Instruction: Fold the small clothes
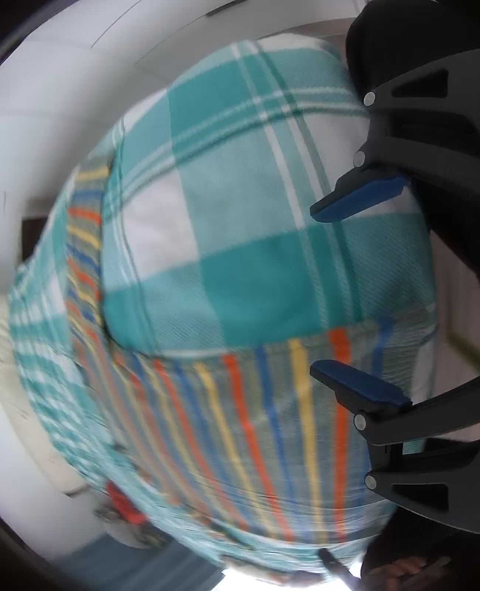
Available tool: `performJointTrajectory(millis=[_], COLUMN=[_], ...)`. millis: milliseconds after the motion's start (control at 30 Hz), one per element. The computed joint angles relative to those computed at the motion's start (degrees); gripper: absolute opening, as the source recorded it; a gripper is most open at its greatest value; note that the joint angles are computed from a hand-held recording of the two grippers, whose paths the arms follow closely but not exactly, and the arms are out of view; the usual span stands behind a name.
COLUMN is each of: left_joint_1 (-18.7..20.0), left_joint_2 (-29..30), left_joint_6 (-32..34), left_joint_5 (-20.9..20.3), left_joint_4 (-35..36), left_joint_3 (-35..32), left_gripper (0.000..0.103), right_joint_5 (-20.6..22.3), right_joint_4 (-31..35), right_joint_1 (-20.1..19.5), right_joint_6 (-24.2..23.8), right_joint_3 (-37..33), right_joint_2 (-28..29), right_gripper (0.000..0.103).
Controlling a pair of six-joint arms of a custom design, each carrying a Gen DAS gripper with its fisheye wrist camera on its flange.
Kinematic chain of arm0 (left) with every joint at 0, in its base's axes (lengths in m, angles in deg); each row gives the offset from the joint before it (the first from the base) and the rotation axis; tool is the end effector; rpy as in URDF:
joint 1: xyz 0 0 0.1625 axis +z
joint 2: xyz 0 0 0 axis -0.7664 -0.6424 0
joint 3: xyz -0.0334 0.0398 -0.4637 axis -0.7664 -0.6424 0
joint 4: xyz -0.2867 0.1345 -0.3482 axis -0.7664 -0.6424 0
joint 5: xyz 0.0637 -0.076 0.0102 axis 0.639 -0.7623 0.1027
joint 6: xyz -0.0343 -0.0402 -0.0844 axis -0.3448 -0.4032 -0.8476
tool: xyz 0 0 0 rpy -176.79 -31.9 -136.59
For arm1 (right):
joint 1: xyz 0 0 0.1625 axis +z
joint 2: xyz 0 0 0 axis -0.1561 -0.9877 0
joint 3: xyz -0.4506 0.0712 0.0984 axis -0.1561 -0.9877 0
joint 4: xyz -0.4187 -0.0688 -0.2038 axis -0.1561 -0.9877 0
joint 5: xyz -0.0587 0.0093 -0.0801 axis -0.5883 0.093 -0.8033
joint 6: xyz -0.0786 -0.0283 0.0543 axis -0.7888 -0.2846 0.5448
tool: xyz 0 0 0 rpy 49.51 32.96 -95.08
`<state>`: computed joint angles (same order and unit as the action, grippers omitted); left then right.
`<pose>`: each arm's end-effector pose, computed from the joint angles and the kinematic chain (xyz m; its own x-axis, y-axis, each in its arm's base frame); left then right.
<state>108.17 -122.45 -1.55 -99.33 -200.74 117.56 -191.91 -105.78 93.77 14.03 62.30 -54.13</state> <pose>-0.2425 -0.7855 0.1051 -0.7501 0.0222 -0.6609 0.4015 0.8094 -0.4285 0.0126 -0.6892 0.3423 -0.7712 0.3514 0.5309 -0.0662 0.7851 -0.6158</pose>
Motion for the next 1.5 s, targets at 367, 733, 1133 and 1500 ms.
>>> performJointTrajectory(millis=[367, 733, 1133, 1500], left_joint_1=[4.5, 4.8, 4.5, 4.4], left_joint_2=[4.2, 5.8, 6.4, 6.6], left_joint_6=[-5.9, -8.1, -7.7, -7.6], left_joint_5=[2.4, 3.3, 5.3, 5.6], left_joint_4=[-0.4, 5.5, 5.3, 5.5], left_joint_3=[-6.2, -8.2, -8.3, -8.5], left_gripper=[0.095, 0.103, 0.103, 0.103], right_joint_5=[-2.1, -1.2, -5.0, -6.7], right_joint_4=[-19.0, -17.1, -17.9, -19.2], right_joint_1=[-1.5, -2.5, -1.8, -1.5], right_joint_6=[-3.2, -0.7, -4.3, -6.0], right_joint_3=[-3.4, -3.0, -4.2, -4.7], right_joint_2=[6.3, 6.7, 9.0, 9.9], right_gripper=[0.087, 0.100, 0.103, 0.103])
